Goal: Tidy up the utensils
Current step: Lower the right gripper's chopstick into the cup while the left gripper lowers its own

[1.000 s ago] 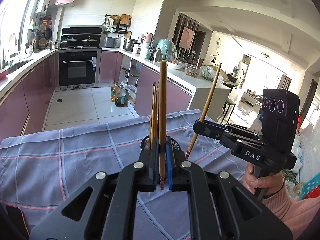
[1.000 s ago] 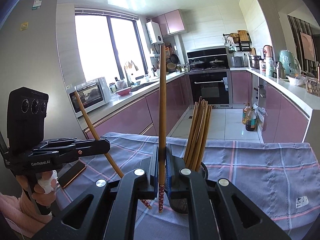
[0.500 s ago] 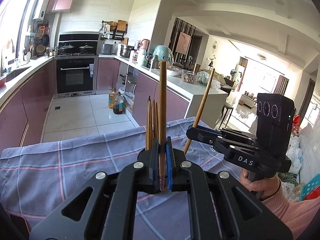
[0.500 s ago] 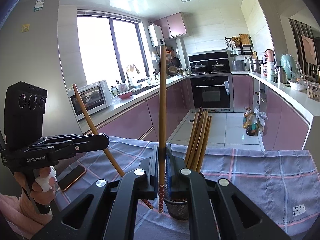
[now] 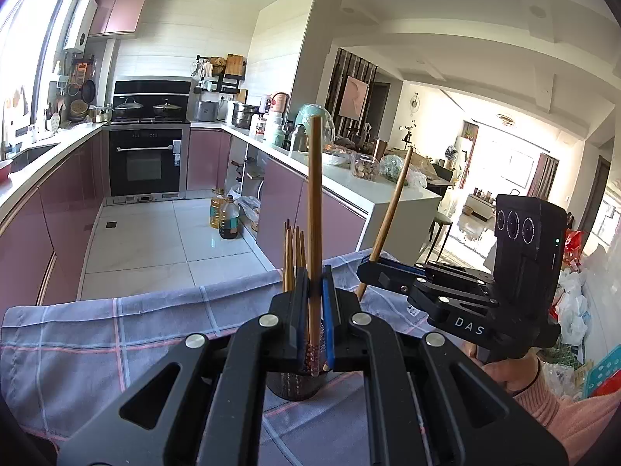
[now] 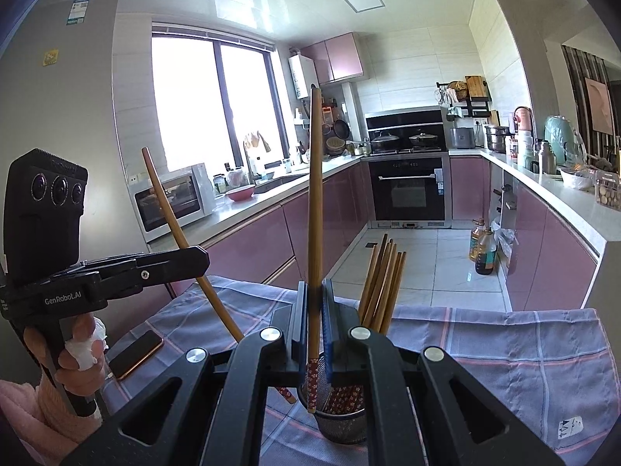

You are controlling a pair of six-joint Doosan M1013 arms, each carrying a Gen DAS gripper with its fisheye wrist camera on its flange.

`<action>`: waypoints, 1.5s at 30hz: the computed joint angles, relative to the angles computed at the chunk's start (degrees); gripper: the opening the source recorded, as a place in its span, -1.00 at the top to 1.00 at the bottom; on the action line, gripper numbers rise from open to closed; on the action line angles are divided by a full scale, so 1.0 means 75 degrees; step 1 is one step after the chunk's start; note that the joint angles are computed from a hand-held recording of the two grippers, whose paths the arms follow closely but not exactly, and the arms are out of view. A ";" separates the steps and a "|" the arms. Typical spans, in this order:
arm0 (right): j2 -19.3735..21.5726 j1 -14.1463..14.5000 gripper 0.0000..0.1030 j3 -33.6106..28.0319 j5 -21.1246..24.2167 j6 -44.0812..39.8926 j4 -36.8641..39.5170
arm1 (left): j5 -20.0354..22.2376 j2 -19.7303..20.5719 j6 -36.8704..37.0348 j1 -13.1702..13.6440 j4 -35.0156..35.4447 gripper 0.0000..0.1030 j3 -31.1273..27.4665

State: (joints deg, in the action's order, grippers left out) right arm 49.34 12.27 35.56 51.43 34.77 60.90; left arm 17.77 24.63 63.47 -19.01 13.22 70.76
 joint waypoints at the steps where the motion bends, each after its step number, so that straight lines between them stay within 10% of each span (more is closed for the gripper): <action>1: 0.0018 0.0006 0.89 -0.0039 -0.0007 0.0034 -0.0026 | -0.0012 0.0014 -0.0002 0.0014 -0.0001 0.85 -0.0007; 45: 0.0506 0.0162 0.89 -0.0801 0.0184 0.1502 -0.1266 | 0.1406 0.0588 0.0328 -0.0041 -0.0106 0.85 -0.0953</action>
State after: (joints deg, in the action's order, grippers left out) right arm 53.13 13.49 29.55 52.81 46.04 51.40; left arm 28.31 29.04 65.93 -19.31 12.42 63.61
